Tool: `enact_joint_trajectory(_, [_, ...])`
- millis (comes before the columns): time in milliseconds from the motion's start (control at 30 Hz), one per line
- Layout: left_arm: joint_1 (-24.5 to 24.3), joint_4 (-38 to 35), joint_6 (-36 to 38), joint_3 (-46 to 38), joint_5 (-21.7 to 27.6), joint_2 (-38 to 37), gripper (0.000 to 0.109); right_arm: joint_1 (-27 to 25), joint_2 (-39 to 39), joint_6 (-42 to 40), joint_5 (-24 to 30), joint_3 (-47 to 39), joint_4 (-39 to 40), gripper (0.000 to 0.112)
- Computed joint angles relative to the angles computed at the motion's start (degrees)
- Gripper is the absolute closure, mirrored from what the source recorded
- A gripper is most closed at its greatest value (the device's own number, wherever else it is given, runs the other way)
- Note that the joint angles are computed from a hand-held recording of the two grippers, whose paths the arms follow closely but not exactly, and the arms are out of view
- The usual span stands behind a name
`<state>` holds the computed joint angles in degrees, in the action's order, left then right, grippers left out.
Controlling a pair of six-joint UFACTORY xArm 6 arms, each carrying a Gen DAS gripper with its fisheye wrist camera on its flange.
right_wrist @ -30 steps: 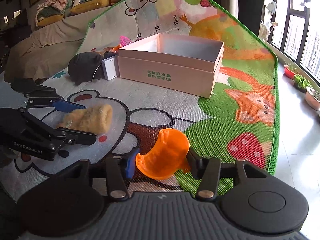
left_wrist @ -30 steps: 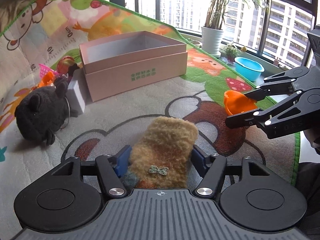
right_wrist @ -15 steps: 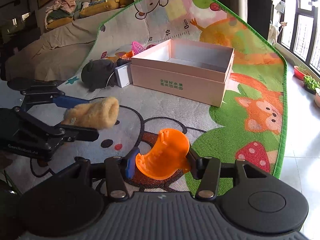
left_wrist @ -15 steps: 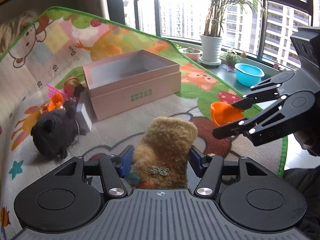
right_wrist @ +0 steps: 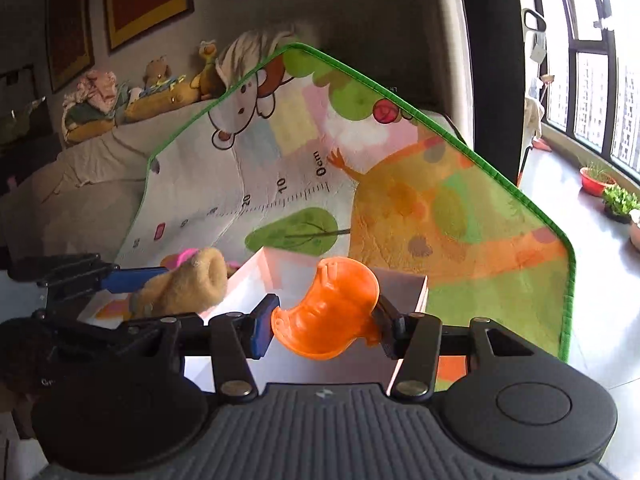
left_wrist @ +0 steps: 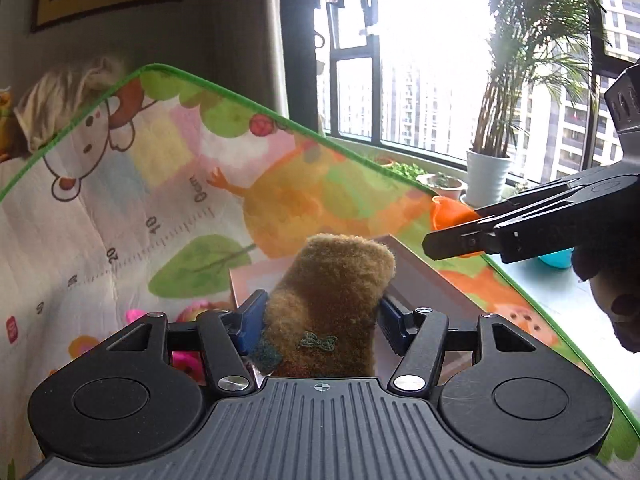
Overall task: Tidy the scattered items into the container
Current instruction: 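Release the glove from the left tool while the right tool drops the cup into the box, then grasp the plastic-wrapped black item beside the black plush with the right tool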
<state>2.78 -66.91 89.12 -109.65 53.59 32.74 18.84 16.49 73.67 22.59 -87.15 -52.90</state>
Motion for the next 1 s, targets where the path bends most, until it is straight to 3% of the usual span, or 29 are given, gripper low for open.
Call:
enact_joint_trajectory(67, [-1.29, -0.17, -2.09, -6.96, -0.15, 4.99, 0.022, -2.14, 3.52, 1.68, -1.39, -3.84, 0.81, 0.043])
enact_joint_trajectory(133, [-2.26, 0.73, -4.64, -12.16, -0.89, 8.53, 0.015, -2.94, 6.13, 4.96, -0.09, -7.04, -1.27, 0.04])
enact_joint_trajectory(300, [-2.1, 3.04, -12.7, -19.41, -3.49, 12.84, 0.011, -2.47, 7.57, 9.86, 2.2, -8.18, -6.38, 0.033])
enact_joint_trajectory(467, [0.55, -0.81, -6.82, -9.94, -8.99, 7.3, 0.007, 0.72, 7.87, 12.01, 7.82, -9.02, -12.33, 0.027])
enact_joint_trajectory(633, [6.52, -7.4, 6.37, 5.47, -7.23, -2.5, 0.007, 7.24, 8.0, 7.09, 14.28, -10.13, -18.36, 0.021])
enact_joint_trajectory(767, [10.71, -5.0, 6.46, 11.0, -6.45, -5.53, 0.007, 12.13, 9.07, 2.43, 13.66, -11.54, -18.42, 0.021])
enact_joint_trajectory(833, [11.78, -3.12, 4.97, 13.08, -7.81, -6.16, 0.007, 14.57, 11.21, -1.59, 13.55, -13.9, -17.88, 0.023])
enact_joint_trajectory(900, [12.56, -1.77, 4.21, 14.51, -9.66, -6.17, 0.007, 16.3, 14.33, -9.05, 12.96, -17.39, -12.83, 0.049])
enact_joint_trajectory(967, [13.43, -2.08, 3.37, 15.08, -10.9, -6.0, 0.007, 17.86, 18.51, -17.9, 12.45, -22.25, -4.2, 0.059])
enact_joint_trajectory(1000, [14.07, -2.51, 2.42, 14.91, -11.15, -5.74, 0.007, 18.49, 20.47, -20.58, 12.41, -24.55, -2.0, 0.059])
